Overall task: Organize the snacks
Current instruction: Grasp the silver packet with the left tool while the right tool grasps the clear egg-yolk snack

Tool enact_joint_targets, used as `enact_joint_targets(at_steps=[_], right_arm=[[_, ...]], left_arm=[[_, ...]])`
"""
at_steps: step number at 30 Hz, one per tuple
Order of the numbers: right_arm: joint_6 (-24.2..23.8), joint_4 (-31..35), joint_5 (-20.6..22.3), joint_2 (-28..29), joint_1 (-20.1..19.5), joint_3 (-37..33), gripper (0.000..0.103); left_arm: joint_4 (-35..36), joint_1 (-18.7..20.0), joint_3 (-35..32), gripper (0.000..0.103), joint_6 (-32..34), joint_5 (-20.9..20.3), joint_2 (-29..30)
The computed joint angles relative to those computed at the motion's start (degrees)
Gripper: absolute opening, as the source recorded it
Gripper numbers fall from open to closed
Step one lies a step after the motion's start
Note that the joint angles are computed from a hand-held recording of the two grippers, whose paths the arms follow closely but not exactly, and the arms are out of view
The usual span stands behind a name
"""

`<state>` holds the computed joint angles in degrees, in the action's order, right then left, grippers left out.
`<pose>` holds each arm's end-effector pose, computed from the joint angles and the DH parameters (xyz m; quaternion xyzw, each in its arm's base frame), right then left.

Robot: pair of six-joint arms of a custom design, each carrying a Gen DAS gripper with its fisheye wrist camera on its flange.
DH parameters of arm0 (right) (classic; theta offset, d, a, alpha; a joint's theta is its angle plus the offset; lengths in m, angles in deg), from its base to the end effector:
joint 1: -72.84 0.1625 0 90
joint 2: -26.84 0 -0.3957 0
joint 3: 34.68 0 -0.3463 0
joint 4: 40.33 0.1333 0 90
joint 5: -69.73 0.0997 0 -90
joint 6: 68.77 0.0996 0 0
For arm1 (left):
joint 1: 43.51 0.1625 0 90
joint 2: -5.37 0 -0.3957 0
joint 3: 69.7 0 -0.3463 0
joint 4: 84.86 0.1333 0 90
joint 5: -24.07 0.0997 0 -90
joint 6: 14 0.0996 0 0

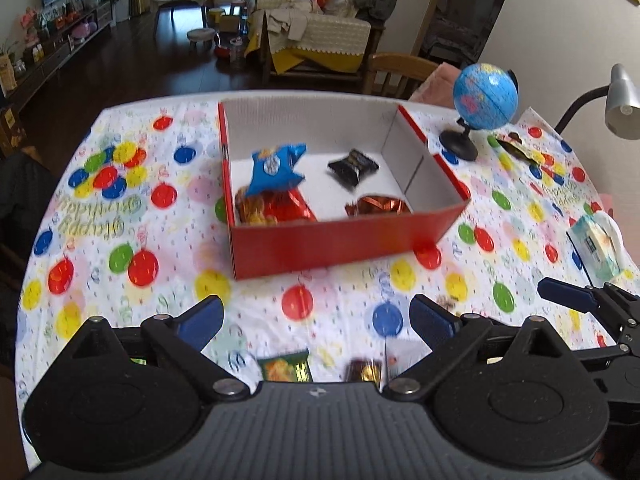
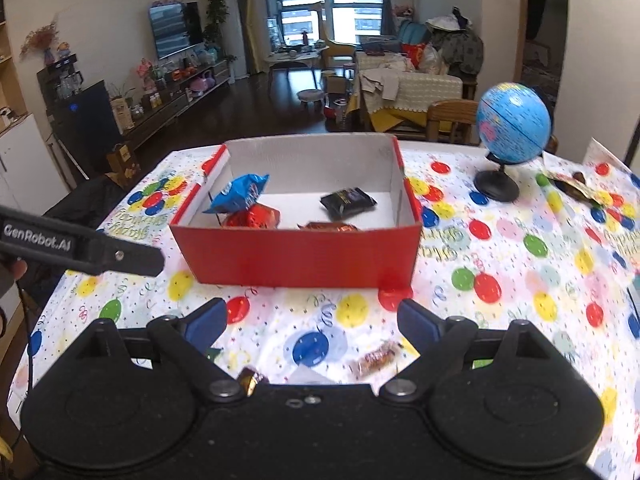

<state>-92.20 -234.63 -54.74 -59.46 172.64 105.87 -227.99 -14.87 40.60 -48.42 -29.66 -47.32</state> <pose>0.1362 -0.3366 0.3000 0.1274 -0.8651 0.3693 0.3145 -0.3629 -0.4172 0.0970 0.2330 0.9206 -0.2058 0.2361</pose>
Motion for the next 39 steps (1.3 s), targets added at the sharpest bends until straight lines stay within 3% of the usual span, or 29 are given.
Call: enact_joint_targets(at_steps=[14, 22, 29, 37, 39], right_arm=[[4.24, -6.73, -4.94, -0.97, -5.64, 7.94, 0.087], [3.12, -5.51, -3.04, -3.46, -11.67, 10.88, 0.082], [2.3, -3.66, -0.1, -4.11, -15.55, 11.79, 0.075], [0.88, -2.78, 1.66, -3.91, -17.21, 11.76, 0.072], [0.37, -2.91, 1.76, -3.4, -17.23, 11.5, 0.07]], left_arm=[[1.22, 0.43, 2.37, 0.1, -5.86, -4.66, 2.84], [1.01, 1.05, 1.28, 0.1, -5.38, -10.89, 7.26], [1.01, 0.95, -0.01, 0.099, -3.63, -13.21, 10.47], [-0.81, 0.62, -1.18, 0.099, 0.15, -15.07, 13.14], [-1.2, 0.81, -1.52, 0.095, 0.4, -15.67, 13.86]])
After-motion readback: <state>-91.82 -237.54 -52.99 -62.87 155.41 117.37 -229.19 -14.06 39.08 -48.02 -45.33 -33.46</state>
